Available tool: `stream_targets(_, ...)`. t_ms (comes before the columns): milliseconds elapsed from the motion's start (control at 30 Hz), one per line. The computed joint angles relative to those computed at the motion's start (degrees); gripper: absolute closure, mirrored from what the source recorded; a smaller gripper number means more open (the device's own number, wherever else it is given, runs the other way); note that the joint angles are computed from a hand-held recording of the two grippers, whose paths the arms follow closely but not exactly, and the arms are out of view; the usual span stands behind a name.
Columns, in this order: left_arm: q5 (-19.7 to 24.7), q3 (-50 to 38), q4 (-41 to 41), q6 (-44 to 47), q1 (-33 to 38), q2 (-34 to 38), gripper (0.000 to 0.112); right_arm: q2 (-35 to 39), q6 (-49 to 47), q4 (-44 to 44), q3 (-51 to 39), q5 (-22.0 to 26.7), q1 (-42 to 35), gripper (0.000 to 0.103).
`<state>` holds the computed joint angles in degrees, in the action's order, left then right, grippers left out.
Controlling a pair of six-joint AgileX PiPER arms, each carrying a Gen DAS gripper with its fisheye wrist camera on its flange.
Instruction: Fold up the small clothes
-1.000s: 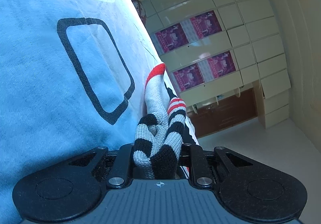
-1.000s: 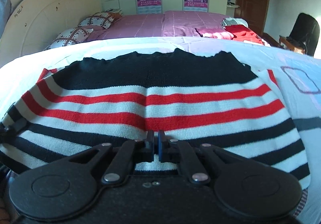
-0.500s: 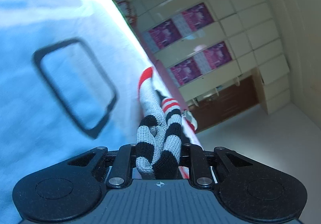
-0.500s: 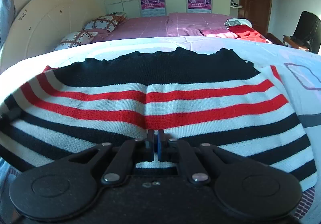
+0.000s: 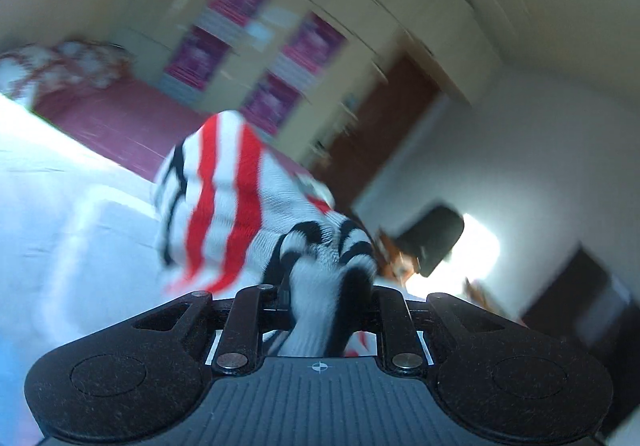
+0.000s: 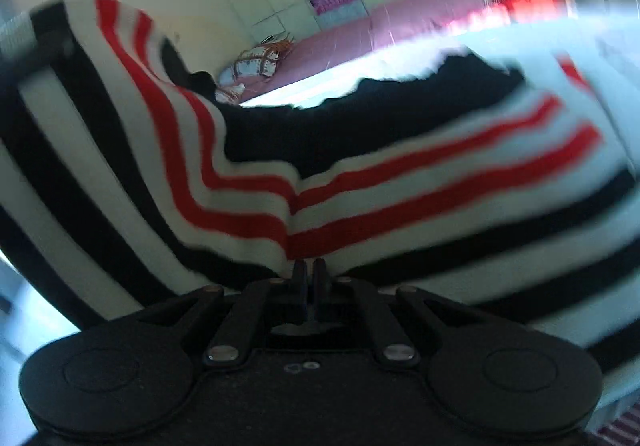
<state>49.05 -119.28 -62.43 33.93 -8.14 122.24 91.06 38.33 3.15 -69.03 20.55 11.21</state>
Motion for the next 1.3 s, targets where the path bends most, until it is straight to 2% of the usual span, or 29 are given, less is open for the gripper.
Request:
stream_targets(67, 0.0, -2.1, 4.4, -2.7, -4.9, 1.6, 0.094, -8.4, -8.0, 11.5, 10.1, -5.3, -6.0, 0.072)
stream_targets(133, 1.2, -4.7, 8.6, -6.8, -9.5, 4.6, 0.094, -16.5, -16.5, 22.9, 18.0, -5.5, -13.3, 0.064)
stream_targets(200, 4.0, -8.0, 13.9, -11.7, -13.7, 8.5, 0.093, -23.8, -25.3, 34.4, 23.7, -2.1, -22.5, 0.051)
stream_targets(233, 3.5, -6.8, 17.3, -12.8, -15.8, 9.0, 0.089, -26.7, -30.2, 40.1, 25.3, 1.6, -28.2, 0.042)
stream_targets(267, 1.0, -3.3, 18.4, -11.6, -17.5, 7.8, 0.083, -29.0, -36.0, 45.8, 26.8, 4.7, -33.9, 0.032)
stream_targets(300, -2.4, 2.0, 17.2, -8.2, -18.2, 4.2, 0.059, -30.8, -41.7, 51.4, 27.8, 8.1, -39.5, 0.031)
stream_targets(333, -3.5, 6.2, 13.7, -5.1, -18.1, 1.3, 0.043, -32.1, -47.4, 56.0, 28.3, 12.2, -44.7, 0.031)
stream_targets(367, -2.5, 9.6, 7.9, -1.0, -16.8, -1.4, 0.029, -32.8, -52.0, 59.7, 28.5, 16.2, -49.0, 0.031)
stream_targets(433, -4.2, 17.6, 2.0, 6.3, -14.8, -8.7, 0.029, -33.6, -56.0, 63.5, 28.2, 22.0, -53.5, 0.03)
stream_targets(500, -6.9, 24.2, -0.1, 11.3, -11.9, -15.1, 0.029, -33.3, -57.6, 65.9, 27.7, 25.7, -53.6, 0.028)
stream_targets(567, -7.7, 25.1, 1.8, 9.4, -8.3, -16.7, 0.029, -32.1, -58.4, 67.5, 27.2, 27.4, -50.4, 0.027)
stream_targets(700, -6.0, 20.7, 15.4, -4.1, -2.9, -14.6, 0.03, -29.3, -53.1, 63.7, 24.9, 27.0, -41.7, 0.025)
stream_targets(767, -5.8, 21.9, 17.4, -4.4, -1.3, -14.6, 0.03, -28.6, -51.4, 62.7, 23.8, 25.6, -38.5, 0.025)
stream_targets(800, -5.5, 22.7, 19.1, -5.0, -0.9, -14.8, 0.03, -28.6, -49.0, 60.6, 23.5, 23.0, -35.9, 0.025)
stream_targets(867, -5.3, 25.3, 20.2, -5.2, -0.4, -15.9, 0.03, -26.2, -41.2, 52.7, 20.1, 20.0, -31.6, 0.025)
stream_targets(933, -7.0, 25.9, 19.4, -5.2, -1.5, -14.8, 0.03, -22.4, -36.0, 46.5, 16.7, 17.6, -27.8, 0.028)
stream_targets(967, -6.8, 26.6, 18.8, -4.1, -1.1, -15.1, 0.03, -20.8, -31.4, 40.8, 14.6, 15.5, -24.9, 0.037)
stream_targets(1000, -8.8, 26.1, 18.2, -4.8, -2.3, -13.1, 0.03, -19.2, -28.2, 35.0, 12.8, 13.6, -22.2, 0.068)
stream_targets(1033, -9.0, 26.3, 17.7, -4.6, -2.2, -12.9, 0.03, -17.6, -26.0, 29.3, 11.6, 12.4, -19.6, 0.078)
stream_targets(1100, -9.9, 23.2, 19.5, -7.9, -3.9, -10.1, 0.029, -13.8, -20.7, 17.9, 7.2, 13.4, -15.5, 0.082)
stream_targets(1167, -11.0, 22.4, 19.2, -7.9, -4.5, -9.3, 0.029, -16.2, -18.0, 8.4, 8.1, 10.3, -11.5, 0.083)
stream_targets(1233, -13.0, 22.3, 18.3, -6.2, -4.9, -8.6, 0.029, -21.0, -21.7, 7.9, 11.8, 3.0, -8.5, 0.084)
stream_targets(1300, -14.3, 23.0, 17.4, -5.3, -4.8, -8.7, 0.029, -25.8, -30.1, 16.2, 16.4, -4.8, -8.5, 0.084)
